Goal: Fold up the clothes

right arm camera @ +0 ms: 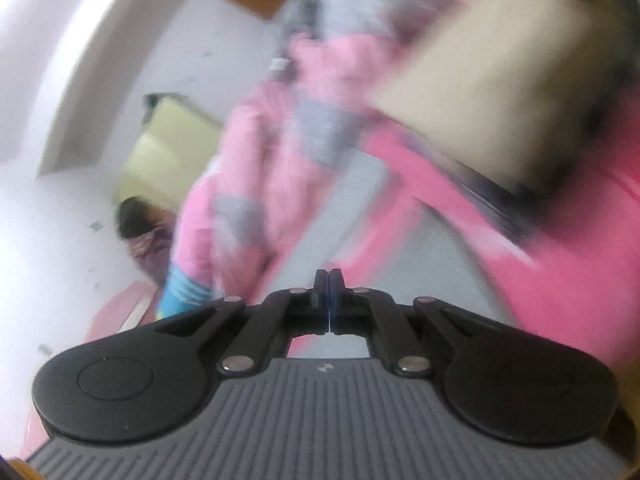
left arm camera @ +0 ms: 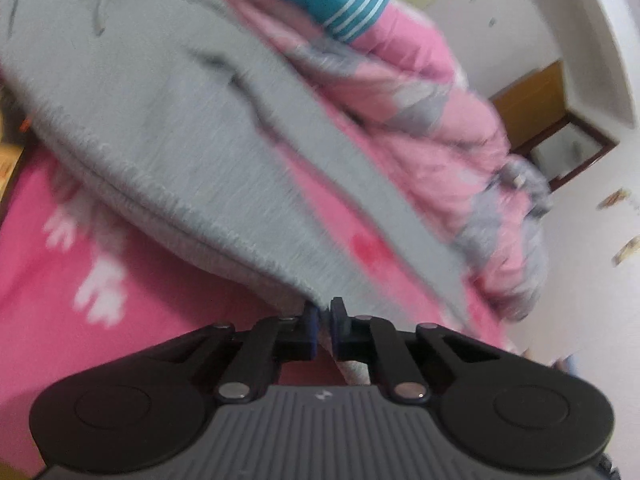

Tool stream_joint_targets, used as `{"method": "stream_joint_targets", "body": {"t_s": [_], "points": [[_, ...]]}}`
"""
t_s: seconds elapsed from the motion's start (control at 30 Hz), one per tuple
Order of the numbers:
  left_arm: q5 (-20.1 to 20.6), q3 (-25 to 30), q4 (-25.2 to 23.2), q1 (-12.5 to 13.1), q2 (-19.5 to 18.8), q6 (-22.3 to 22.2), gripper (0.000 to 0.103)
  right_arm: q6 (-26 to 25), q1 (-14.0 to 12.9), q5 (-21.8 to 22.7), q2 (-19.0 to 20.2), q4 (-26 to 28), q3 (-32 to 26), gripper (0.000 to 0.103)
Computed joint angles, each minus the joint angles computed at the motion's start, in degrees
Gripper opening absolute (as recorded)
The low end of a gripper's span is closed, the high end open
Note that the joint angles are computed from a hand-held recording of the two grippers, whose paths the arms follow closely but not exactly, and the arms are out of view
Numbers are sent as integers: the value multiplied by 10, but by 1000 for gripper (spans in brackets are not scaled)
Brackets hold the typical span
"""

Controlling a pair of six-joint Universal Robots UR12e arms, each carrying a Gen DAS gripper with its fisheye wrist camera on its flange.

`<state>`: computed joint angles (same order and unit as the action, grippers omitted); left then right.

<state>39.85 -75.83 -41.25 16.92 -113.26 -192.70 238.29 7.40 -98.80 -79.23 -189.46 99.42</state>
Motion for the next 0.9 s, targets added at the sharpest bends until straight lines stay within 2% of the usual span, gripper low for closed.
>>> {"method": "stream_joint_targets", "body": {"t_s": [0.1,0.17,0.23,0.3,0.37,0.47,0.5,0.53,0.57,0.63,0.67,0.7,0.73,0.83,0.9], "points": [[-10,0,54,1,2,-28,7,-79,-7,21,19,-41,-64,0],[-12,-9,53,4,9,-21,7,-126,-4,16,21,-67,-86,0],[-8,-19,31,7,16,2,6,-147,5,-10,7,-79,-69,0],[5,-27,-11,8,22,31,6,-130,13,-45,-16,-56,-31,0],[16,-29,-54,10,23,53,6,-94,21,-81,-45,7,16,3],[30,-32,-99,11,24,76,9,28,21,-79,-80,67,86,4],[29,-32,-107,11,23,76,17,61,22,-79,-89,89,102,5],[26,-32,-111,11,22,75,26,91,23,-76,-96,109,115,8],[23,-32,-109,11,22,73,29,111,24,-68,-96,114,123,11],[16,-33,-106,11,21,68,36,150,24,-51,-97,121,137,31],[10,-33,-104,10,21,67,37,163,24,-43,-95,125,140,36],[8,-33,-102,10,20,66,39,170,22,-35,-94,126,143,49],[6,-32,-100,9,20,64,41,178,21,-27,-93,127,145,54],[9,-30,-93,6,16,52,41,182,19,-4,-81,112,141,54],[13,-28,-87,3,13,43,41,152,21,7,-77,120,131,54]]}}
